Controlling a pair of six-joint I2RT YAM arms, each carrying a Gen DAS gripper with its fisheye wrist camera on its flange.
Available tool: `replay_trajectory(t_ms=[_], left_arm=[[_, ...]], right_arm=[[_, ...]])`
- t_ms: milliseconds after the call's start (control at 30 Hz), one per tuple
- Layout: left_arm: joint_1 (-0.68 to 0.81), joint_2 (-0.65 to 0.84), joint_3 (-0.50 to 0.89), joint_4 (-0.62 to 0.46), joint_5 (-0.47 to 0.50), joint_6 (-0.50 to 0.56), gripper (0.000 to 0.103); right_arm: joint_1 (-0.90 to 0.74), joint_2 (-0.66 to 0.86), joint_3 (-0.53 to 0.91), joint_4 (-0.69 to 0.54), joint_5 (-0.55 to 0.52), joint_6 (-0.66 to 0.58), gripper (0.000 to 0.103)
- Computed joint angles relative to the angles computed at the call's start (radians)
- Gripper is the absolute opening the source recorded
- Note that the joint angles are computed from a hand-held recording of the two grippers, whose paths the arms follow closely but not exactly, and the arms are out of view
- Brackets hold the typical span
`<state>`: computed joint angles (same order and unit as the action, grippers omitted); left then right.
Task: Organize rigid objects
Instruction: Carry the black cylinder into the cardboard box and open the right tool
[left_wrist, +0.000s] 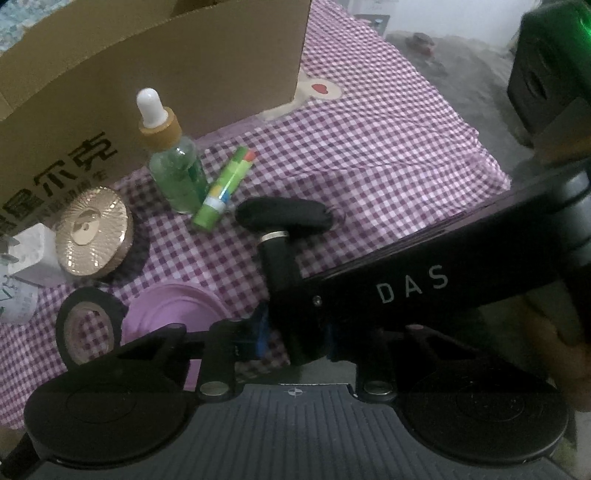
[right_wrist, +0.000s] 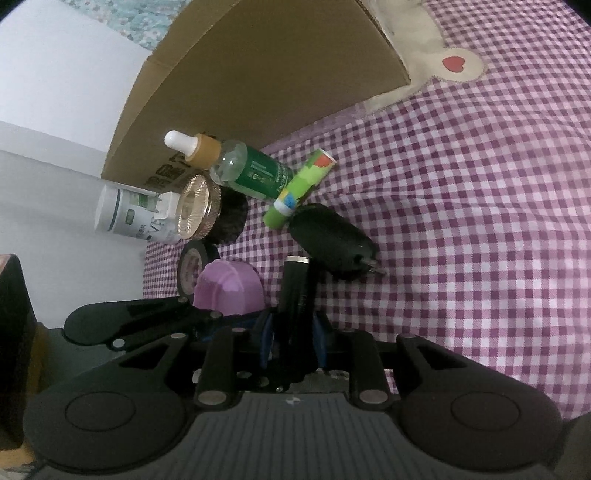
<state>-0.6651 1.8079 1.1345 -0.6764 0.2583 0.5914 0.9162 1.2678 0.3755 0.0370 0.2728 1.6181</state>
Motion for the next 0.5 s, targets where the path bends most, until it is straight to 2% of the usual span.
replay_trajectory(t_ms=[133, 300, 433, 500], left_arm=[[0.013, -0.053, -0.026, 0.006, 0.016, 0.017, 0.025], [0.043, -0.162, -0.057, -0.001, 0.062, 0.037, 0.025], [0.098, -0.263, -0.034, -0.036, 0.111, 0.042, 0.025], [0.129, -0.296, 0.001, -0.045, 0.123, 0.032, 0.025]], right_arm=[[0.074, -0.047, 0.021, -0.084, 0.084, 0.063, 0.025], [0.184, -0.087, 0.167, -0.342, 0.219, 0.121, 0.025], [0.214, -0.059, 0.340, -0.521, 0.306, 0.101, 0.025], [0.196, -0.040, 0.436, -0.580, 0.343, 0.034, 0.025]])
